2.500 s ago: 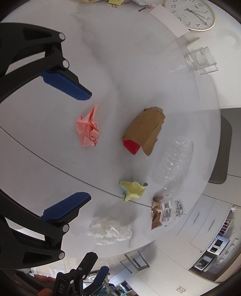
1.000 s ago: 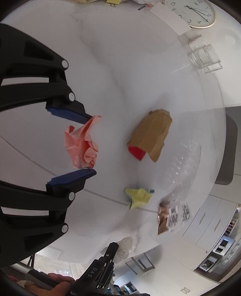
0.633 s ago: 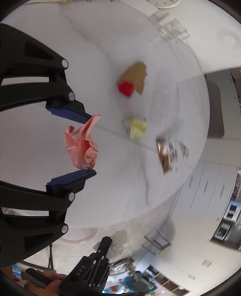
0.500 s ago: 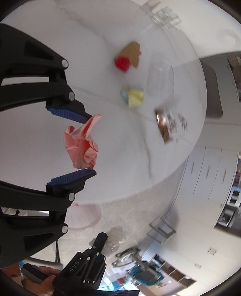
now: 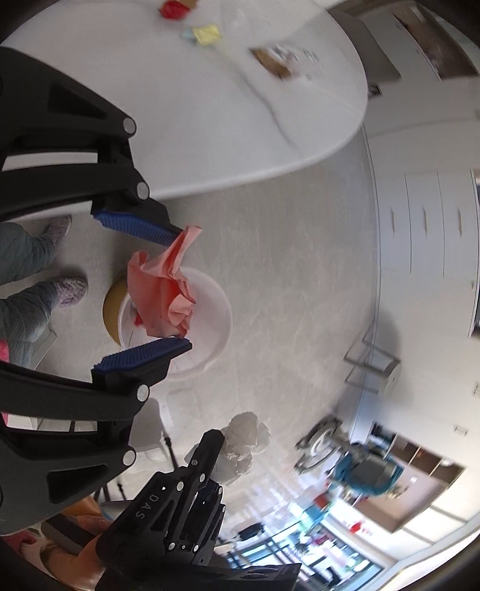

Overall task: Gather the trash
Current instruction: 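Open both grippers to drop the pink paper and white tissue into the basket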

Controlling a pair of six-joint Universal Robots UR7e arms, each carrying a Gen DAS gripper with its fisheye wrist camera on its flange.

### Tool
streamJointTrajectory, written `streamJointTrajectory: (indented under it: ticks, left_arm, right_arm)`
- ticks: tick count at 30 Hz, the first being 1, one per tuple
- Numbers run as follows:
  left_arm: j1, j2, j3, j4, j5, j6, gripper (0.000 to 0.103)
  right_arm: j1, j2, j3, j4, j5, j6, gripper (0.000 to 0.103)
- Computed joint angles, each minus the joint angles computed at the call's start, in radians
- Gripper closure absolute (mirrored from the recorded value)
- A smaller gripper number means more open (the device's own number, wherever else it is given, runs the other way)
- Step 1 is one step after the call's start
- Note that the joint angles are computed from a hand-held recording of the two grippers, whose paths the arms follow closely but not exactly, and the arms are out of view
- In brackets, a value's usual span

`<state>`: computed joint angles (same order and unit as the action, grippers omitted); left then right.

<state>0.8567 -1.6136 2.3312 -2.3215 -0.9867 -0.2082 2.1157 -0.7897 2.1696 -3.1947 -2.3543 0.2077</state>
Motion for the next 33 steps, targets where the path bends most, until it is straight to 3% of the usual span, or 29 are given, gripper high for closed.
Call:
streamJointTrajectory:
  ticks: [10,12,14,23,33]
  left_arm:
    - [-0.009,0.281,-0.048,-0.137,-0.094,0.062,0.052]
    - [-0.008,0.319,-0.066,-0.129,-0.111,0.061,0.048]
    - [-0.007,0.349,-0.079,-0.13,-0.112,0.06,0.034]
    - [-0.023,0.388,-0.1,-0.121,-0.092,0.06,0.016]
    - [-0.036,0.311,-0.084,-0.087,-0.015,0.04,0.012]
  right_arm:
    - [-0.071,-0.085,0.109,-0.072,-0.015,0.03,0.086]
    - [-0.083,-0.086,0.112,-0.077,-0.01,0.032,0.086]
    - [-0.092,-0.086,0.114,-0.081,-0.005,0.034,0.086]
    - [-0.127,-0.082,0.117,-0.097,0.019,0.019,0.085]
    - [-0.136,-0.052,0.089,-0.083,0.057,-0.011,0.085]
